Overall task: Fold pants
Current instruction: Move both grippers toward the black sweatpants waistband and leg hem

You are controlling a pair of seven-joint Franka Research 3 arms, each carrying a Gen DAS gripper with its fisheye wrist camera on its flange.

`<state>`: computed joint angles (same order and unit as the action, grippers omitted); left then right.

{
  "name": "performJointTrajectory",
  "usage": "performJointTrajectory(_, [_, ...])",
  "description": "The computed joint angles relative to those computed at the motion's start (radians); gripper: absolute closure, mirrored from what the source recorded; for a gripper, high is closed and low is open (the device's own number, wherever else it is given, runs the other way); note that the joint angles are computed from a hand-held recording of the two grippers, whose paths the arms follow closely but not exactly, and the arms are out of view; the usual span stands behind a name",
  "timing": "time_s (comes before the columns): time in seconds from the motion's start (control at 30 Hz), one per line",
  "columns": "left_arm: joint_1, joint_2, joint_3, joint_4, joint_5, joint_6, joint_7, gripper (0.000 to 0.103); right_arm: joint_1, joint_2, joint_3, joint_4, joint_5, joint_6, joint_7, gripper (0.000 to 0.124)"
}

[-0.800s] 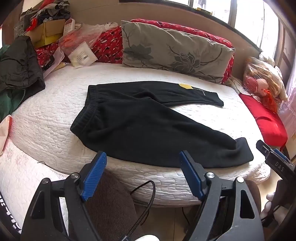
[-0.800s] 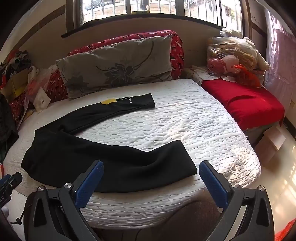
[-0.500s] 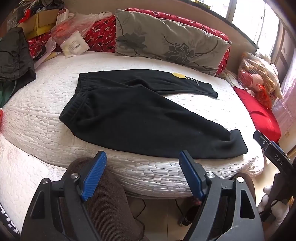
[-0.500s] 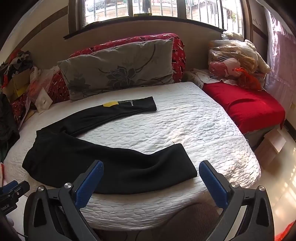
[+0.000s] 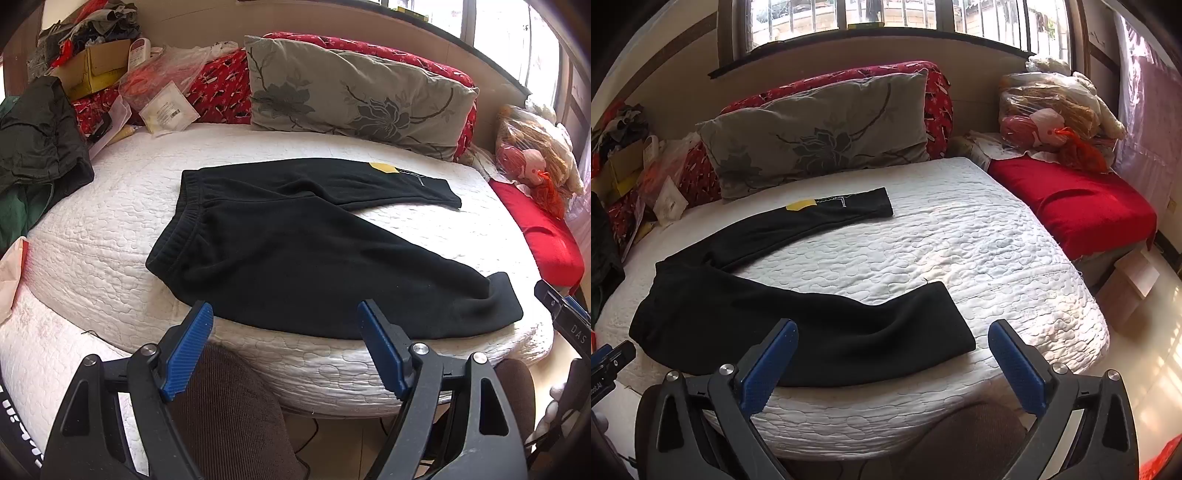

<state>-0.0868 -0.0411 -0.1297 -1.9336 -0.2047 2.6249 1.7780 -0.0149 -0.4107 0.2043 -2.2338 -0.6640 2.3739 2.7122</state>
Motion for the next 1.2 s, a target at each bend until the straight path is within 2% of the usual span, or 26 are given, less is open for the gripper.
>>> performJointTrajectory(0.33, [0.012, 0.033, -0.006, 0.024, 0.138, 0.027, -0.087, 0.022, 0.002, 0.002, -0.010, -0.002, 0.011, -0.008, -0.010, 0.021])
performJointTrajectory(0.6, [0.025, 0.060, -0.007, 0.049, 0.184, 0.020, -0.120, 0.022, 0.000, 0.000, -0.016, -0.007, 0.028, -0.007, -0.022, 0.021])
performJointTrajectory(0.77, [0.041, 0.091, -0.002, 0.092, 0.204, 0.043, -0.151, 0.022, -0.004, -0.001, -0.014, -0.008, 0.031, -0.007, -0.025, 0.021])
performJointTrajectory(1.0, [0.080, 0.106, -0.003, 0.138, 0.115, 0.026, -0.094, 0.022, -0.007, -0.008, -0.009, -0.012, 0.032, -0.006, -0.022, 0.021])
performJointTrajectory(1.2, [0.086, 0.091, -0.005, 0.142, 0.043, -0.009, -0.051, 0.022, -0.008, -0.015, -0.006, -0.018, 0.033, -0.003, -0.018, 0.021])
